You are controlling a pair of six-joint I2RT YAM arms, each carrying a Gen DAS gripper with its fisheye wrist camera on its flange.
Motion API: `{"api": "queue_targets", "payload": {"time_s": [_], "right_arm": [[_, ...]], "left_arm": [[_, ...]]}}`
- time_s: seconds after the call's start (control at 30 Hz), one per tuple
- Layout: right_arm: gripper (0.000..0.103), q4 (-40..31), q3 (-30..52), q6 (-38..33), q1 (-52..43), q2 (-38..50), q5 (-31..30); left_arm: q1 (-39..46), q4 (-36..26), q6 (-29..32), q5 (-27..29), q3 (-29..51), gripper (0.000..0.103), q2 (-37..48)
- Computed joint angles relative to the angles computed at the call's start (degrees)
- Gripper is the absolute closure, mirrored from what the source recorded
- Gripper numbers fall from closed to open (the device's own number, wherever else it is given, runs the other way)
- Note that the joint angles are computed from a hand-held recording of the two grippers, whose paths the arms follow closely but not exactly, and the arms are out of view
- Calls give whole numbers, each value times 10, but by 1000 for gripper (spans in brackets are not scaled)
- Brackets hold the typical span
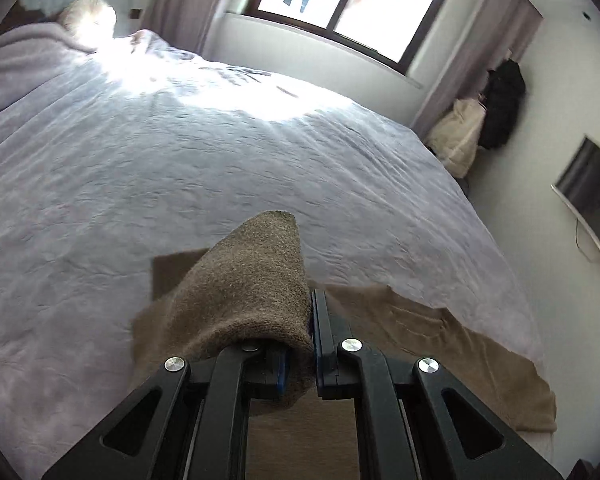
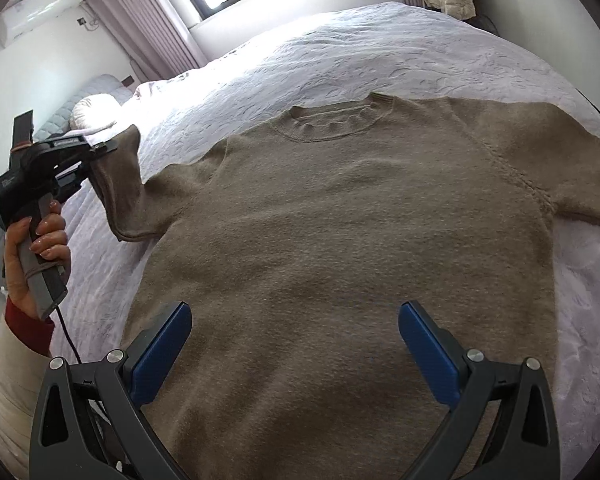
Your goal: Fold small clothes
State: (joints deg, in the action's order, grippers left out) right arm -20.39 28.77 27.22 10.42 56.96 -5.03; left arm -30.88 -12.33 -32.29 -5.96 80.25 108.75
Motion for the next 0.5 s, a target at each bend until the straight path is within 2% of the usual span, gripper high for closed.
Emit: {"api": "queue_targets", "payload": {"time_s": [0.23,0.27,0.3,0.33,0.37,0.4,0.43,0.5], "right_arm": [[0,-55,-45,-77,-179,-87,-90],[0,-59,-49,-89,-202,-89,-102],[0,-62,-52,-100,-222,-89,-112],[0,-64,-54,-111,-241,-86,-121],[0,-63,-56,-119,-254,-80,-127],[0,-59,-56,-126,-266,-71,-132],[0,-58,-55,-131,-273,-64,-135],[0,-51,-46,-143,-278,-44,-135]], "left_arm": [[-122,-152,33,-54,291,92,234],[-131,-180,39,-56,330,89,267],[-136,-193,44,-55,339,84,283],[-139,-194,47,-53,335,72,291],[-144,-193,47,-55,327,53,295],[-149,-183,47,-59,311,45,292],[-154,-170,49,-64,292,39,282],[-159,-134,57,-67,225,39,236]]}}
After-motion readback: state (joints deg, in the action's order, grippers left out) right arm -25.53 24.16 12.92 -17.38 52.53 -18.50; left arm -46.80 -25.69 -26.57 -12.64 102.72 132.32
